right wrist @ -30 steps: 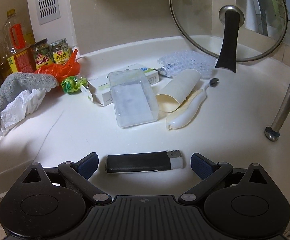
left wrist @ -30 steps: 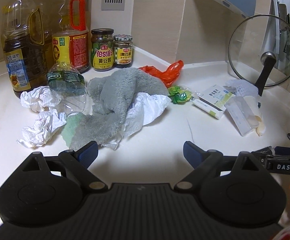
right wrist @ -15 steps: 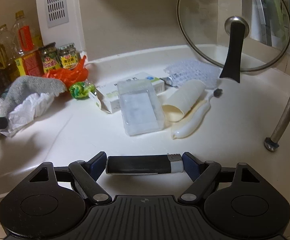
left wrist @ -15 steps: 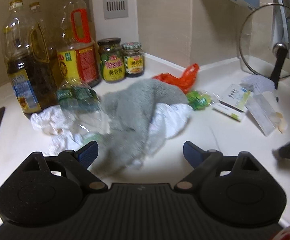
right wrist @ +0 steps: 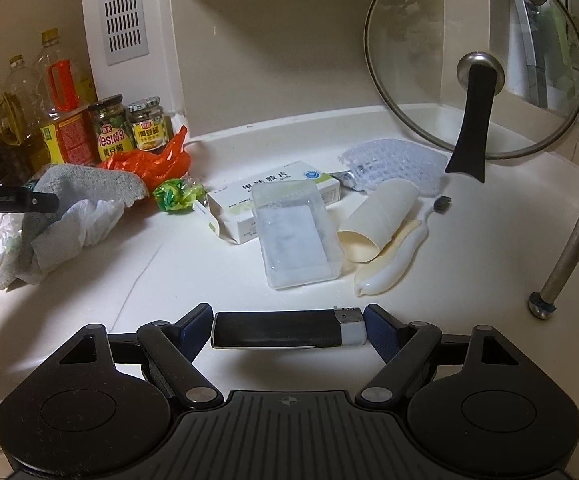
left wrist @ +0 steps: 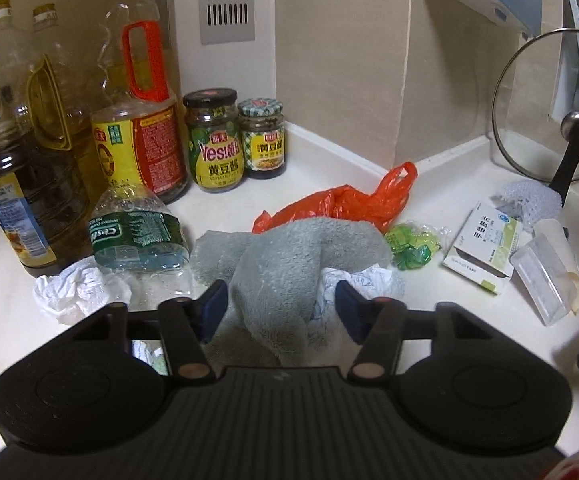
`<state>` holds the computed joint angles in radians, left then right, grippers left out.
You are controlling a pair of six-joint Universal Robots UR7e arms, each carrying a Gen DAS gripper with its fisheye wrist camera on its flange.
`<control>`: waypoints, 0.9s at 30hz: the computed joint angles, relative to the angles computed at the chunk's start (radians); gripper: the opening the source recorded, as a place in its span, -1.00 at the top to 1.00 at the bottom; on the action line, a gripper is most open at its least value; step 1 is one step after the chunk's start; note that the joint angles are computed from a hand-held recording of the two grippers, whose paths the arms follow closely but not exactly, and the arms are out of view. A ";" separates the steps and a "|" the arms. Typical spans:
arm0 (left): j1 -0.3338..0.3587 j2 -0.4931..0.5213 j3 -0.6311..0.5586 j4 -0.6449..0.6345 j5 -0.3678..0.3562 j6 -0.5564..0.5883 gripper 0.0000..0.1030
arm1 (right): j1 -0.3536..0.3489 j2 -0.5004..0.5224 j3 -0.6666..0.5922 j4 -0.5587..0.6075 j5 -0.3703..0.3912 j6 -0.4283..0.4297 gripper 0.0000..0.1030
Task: Collect trash
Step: 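Grasp the black lighter with the right gripper while the left gripper grasps the grey towel, then lift the towel and lighter and carry them down over the wastebasket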
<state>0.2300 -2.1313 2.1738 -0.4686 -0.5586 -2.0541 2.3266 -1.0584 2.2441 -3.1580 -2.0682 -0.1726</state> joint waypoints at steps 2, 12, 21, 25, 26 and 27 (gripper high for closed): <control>0.016 -0.001 0.002 -0.023 -0.001 0.017 0.22 | 0.001 -0.004 0.002 0.000 -0.002 0.003 -0.58; -0.060 -0.001 -0.037 0.097 -0.023 -0.082 0.88 | 0.013 -0.018 0.010 -0.005 -0.006 0.008 -0.58; -0.186 0.041 -0.141 0.288 -0.039 -0.226 0.89 | 0.034 -0.030 0.022 -0.026 0.006 0.010 -0.58; -0.254 0.057 -0.178 0.348 -0.063 -0.283 0.89 | 0.047 -0.038 0.024 -0.030 0.012 0.016 -0.58; -0.270 0.061 -0.185 0.356 -0.069 -0.292 0.89 | 0.051 -0.039 0.024 -0.031 0.013 0.019 -0.58; -0.287 0.064 -0.192 0.363 -0.077 -0.297 0.89 | 0.055 -0.041 0.024 -0.030 0.015 0.023 -0.58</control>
